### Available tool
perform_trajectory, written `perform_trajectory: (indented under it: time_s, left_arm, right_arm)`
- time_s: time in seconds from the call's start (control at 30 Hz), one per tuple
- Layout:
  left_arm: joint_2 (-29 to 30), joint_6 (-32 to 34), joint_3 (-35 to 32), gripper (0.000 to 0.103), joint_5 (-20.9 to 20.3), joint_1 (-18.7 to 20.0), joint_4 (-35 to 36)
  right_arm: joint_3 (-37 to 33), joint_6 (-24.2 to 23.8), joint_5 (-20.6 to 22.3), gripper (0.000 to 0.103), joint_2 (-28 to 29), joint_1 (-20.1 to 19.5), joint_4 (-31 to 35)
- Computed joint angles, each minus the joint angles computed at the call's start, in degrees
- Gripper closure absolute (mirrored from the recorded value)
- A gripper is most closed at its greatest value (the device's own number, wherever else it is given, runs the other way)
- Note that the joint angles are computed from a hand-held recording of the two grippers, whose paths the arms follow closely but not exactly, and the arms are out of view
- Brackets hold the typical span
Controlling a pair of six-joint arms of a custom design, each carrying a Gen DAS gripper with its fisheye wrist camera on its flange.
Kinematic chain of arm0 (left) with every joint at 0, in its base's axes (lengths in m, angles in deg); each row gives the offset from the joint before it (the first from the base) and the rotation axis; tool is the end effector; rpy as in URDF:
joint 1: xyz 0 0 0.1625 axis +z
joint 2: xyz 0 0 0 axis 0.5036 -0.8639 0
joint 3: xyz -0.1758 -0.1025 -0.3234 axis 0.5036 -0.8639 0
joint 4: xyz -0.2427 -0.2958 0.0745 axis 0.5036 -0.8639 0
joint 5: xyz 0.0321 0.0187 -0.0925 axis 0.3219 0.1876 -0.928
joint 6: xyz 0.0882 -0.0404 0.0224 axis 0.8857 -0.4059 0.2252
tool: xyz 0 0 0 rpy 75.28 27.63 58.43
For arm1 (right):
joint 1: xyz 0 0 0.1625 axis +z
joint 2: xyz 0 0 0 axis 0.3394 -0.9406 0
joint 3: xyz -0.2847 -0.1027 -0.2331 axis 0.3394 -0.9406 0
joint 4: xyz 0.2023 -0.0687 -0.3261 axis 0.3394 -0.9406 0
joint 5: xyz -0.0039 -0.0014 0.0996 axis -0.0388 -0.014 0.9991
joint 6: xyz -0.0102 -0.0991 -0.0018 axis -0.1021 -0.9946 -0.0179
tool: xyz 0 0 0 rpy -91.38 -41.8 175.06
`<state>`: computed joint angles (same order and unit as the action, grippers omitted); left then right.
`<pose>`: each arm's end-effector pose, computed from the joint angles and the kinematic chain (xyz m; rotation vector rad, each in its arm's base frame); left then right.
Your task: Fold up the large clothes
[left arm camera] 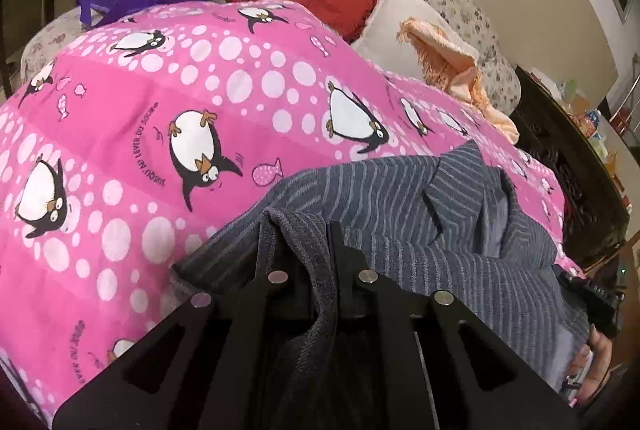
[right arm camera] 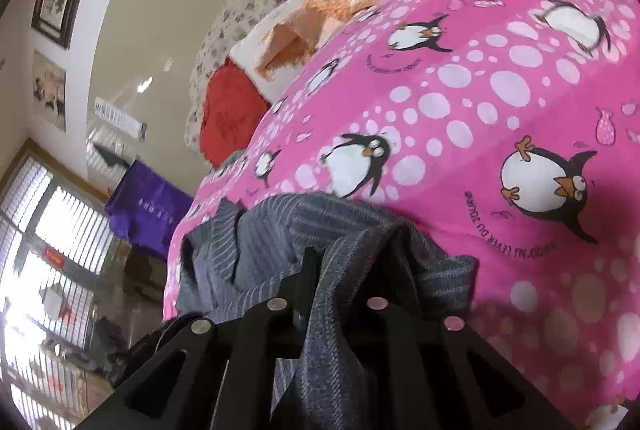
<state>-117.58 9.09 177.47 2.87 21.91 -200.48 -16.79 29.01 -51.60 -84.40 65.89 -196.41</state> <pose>-0.1680 -0.5675 0.2184 -0.3033 2.3639 -1.2388 0.0992 -0.7549 0.2950 -0.3433 2.8988 -0.6981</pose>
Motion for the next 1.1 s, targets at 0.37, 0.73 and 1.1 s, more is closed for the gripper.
perform_trajectory:
  time_s: [0.37, 0.73, 1.1]
  left_arm:
    - [-13.62, -9.48, 7.88, 0.044, 5.49, -10.44, 24.37]
    - [-9.54, -15.51, 16.14, 0.079, 0.07, -20.41, 21.9]
    - [-2.96, -11.12, 10.3, 0.079, -3.28, -13.25, 18.67]
  right_arm:
    - [14.8, -9.83, -2.43, 0.061, -19.56, 1.31, -0.24]
    - [32.03, -27.29, -17.2, 0.091, -25.88, 4.74, -7.12]
    - [27.84, -29.31, -17.02, 0.091, -17.53, 6.38, 1.44]
